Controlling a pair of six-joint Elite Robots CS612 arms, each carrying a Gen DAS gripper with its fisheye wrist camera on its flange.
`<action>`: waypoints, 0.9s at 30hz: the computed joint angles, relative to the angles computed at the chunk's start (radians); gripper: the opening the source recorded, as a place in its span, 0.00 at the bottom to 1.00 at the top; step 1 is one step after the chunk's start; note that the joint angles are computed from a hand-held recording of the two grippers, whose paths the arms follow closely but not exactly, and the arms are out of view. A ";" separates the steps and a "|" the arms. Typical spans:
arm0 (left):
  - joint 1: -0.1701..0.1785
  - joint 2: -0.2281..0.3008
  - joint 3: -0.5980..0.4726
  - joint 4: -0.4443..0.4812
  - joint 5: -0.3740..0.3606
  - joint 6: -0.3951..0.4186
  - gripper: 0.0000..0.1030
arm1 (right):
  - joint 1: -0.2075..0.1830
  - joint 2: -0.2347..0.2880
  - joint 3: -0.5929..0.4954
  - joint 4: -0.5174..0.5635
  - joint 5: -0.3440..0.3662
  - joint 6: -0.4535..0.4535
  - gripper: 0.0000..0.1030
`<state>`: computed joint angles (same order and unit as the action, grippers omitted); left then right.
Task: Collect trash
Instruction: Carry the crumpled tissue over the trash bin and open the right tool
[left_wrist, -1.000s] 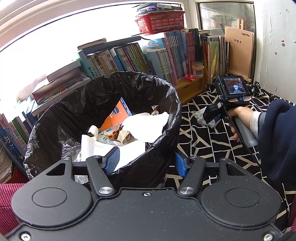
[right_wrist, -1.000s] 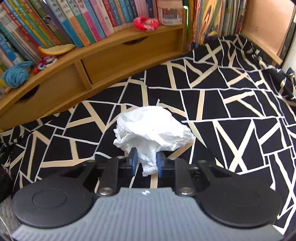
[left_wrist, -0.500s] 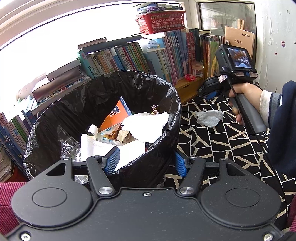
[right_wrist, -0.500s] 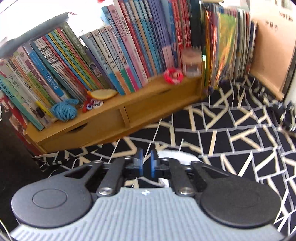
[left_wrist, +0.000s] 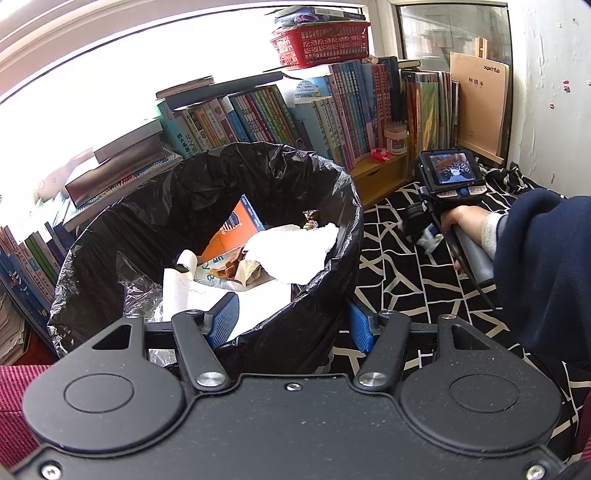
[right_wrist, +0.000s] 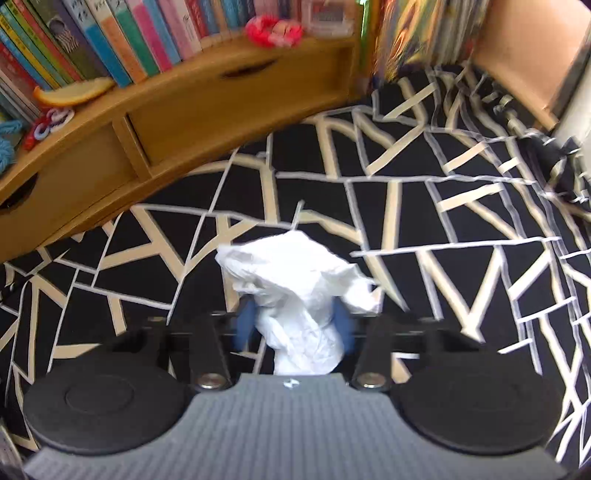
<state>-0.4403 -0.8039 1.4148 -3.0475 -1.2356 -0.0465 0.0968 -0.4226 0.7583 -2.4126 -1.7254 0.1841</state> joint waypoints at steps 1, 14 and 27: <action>0.000 0.000 0.000 0.000 0.000 0.000 0.57 | -0.002 -0.011 0.016 -0.007 0.019 0.001 0.10; 0.000 -0.002 0.000 0.005 -0.002 -0.006 0.57 | -0.022 -0.228 0.309 -0.470 0.477 -0.025 0.10; 0.006 -0.007 0.000 0.013 -0.013 -0.033 0.57 | 0.022 -0.312 0.416 -0.425 0.816 -0.256 0.47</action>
